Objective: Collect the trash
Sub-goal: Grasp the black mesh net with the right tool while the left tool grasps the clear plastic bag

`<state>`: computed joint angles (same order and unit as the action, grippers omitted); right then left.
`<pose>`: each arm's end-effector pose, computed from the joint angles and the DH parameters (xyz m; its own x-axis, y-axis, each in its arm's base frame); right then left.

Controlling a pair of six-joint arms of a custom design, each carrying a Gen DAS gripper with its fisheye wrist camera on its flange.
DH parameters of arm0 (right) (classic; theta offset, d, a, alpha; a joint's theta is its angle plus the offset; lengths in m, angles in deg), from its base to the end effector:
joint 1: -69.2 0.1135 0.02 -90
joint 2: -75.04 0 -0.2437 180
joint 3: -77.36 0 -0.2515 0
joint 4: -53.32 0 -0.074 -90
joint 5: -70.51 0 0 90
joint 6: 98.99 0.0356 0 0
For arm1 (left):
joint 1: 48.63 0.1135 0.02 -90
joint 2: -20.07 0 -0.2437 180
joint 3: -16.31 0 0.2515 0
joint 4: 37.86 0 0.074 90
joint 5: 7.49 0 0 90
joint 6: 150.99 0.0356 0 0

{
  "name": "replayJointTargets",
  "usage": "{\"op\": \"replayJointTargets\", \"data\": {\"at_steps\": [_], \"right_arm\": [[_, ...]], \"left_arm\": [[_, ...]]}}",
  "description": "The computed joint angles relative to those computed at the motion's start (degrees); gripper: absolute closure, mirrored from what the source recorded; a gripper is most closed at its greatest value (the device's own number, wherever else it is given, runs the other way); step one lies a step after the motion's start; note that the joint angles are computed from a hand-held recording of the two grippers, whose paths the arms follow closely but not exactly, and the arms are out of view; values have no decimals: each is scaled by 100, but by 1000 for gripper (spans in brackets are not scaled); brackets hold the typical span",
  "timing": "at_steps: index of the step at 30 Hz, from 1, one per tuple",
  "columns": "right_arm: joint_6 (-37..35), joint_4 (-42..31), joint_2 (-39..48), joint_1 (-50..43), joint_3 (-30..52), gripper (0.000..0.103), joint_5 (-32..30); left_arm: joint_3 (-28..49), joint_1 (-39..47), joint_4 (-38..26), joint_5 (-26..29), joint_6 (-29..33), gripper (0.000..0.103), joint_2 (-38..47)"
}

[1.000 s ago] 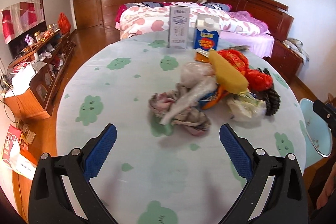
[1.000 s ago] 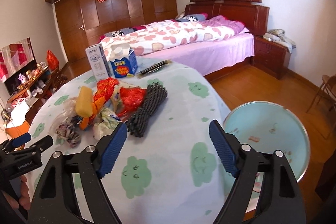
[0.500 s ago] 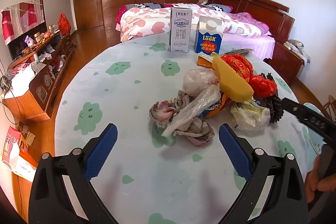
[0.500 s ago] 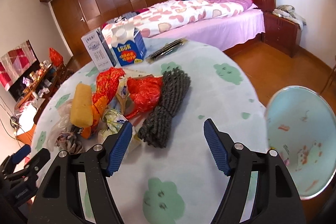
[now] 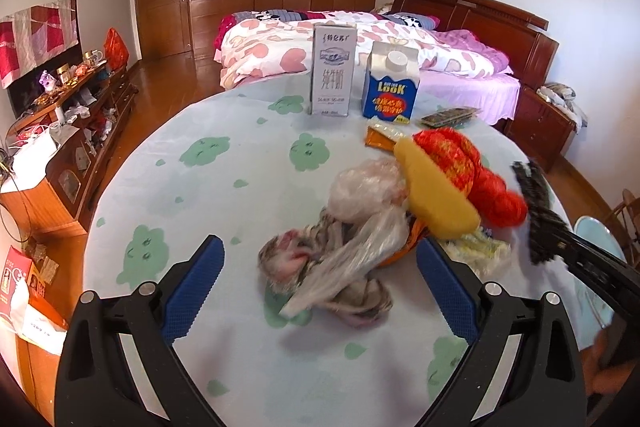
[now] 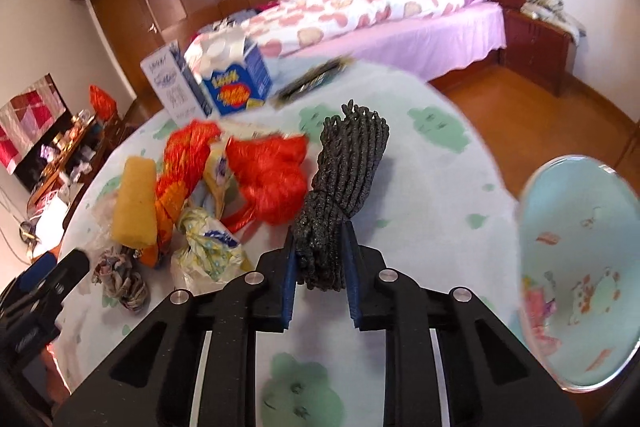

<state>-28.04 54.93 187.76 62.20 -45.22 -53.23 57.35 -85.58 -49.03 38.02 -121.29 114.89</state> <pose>0.3187 -0.0192 0.0480 -0.6825 -0.1897 -0.7058 -0.4738 0.8501 0.2298 0.1997 -0.1190 0.0634 -0.5252 -0.3803 -0.7612 -0.5339 0.8439 -0.0532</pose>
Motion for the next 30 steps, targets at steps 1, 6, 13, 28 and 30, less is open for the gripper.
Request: {"op": "replayJointTargets", "data": {"at_steps": [1, 6, 13, 28, 30], "right_arm": [[-33, 82, -87, -95, -87, 82, -61], [-112, 344, -328, -410, -322, 82, -299], [-328, 329, -435, -570, -418, 82, -463], [-625, 600, -999, -1066, -941, 82, -1133], [-707, 516, -1063, -1167, -949, 82, -1227]], "left_arm": [[43, 58, 133, 22, 142, 15, 61], [426, 384, 393, 186, 616, 28, 514], [487, 759, 918, 725, 833, 69, 881], [-193, -289, -262, -554, -136, 84, -750], [-142, -545, -700, -769, -448, 84, -962]]}}
